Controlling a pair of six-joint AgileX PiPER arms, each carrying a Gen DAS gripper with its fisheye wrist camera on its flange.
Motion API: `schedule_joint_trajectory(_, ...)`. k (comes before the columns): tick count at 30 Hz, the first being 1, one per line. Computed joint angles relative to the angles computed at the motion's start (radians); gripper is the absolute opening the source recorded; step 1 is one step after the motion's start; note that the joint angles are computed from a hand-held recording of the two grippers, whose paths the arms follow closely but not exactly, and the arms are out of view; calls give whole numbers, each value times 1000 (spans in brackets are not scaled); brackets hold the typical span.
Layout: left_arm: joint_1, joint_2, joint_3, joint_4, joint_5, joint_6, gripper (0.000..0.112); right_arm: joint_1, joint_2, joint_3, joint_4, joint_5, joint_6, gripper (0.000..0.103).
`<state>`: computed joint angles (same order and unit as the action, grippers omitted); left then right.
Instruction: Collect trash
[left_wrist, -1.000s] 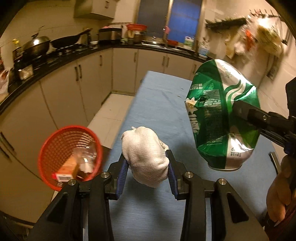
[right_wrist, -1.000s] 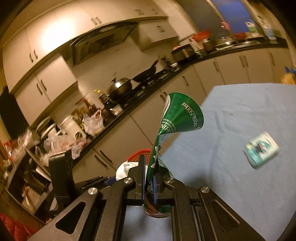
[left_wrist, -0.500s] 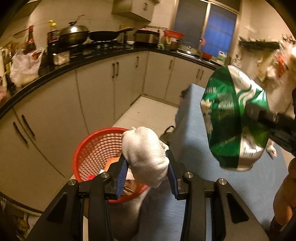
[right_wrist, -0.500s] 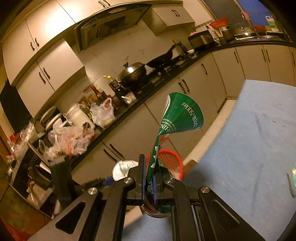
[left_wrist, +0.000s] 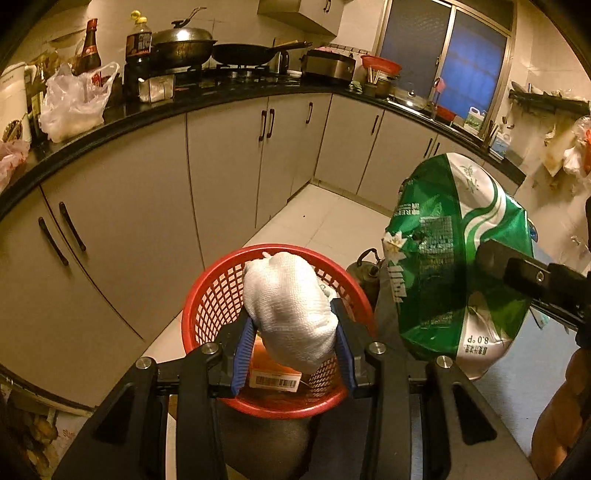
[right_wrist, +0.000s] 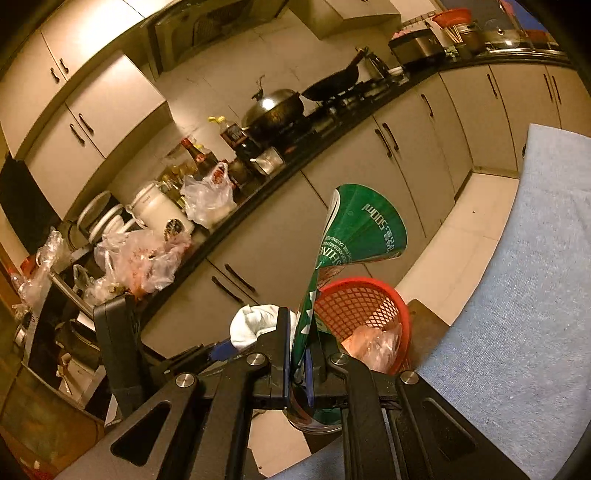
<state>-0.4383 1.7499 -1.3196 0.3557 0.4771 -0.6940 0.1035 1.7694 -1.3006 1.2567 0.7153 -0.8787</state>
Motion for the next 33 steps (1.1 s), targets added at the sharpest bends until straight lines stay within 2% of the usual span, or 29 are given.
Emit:
schedule_joint_trajectory(10, 72, 100, -54, -81, -16, 95, 38, 53, 115, -142, -154, -8, 171, 7)
schedule_joint_trajectory(15, 96, 141, -79, -107, -16, 129, 38, 81, 183, -243, -282, -9, 310, 7)
schedule_joint_trajectory(26, 142, 204, -112, -233, -31, 243, 38, 107, 276, -341, -403, 11, 427, 7)
schedule_joint_trajectory(33, 169, 257, -162, -344, -8, 358, 39, 131, 319, -403, -486, 30, 498, 7)
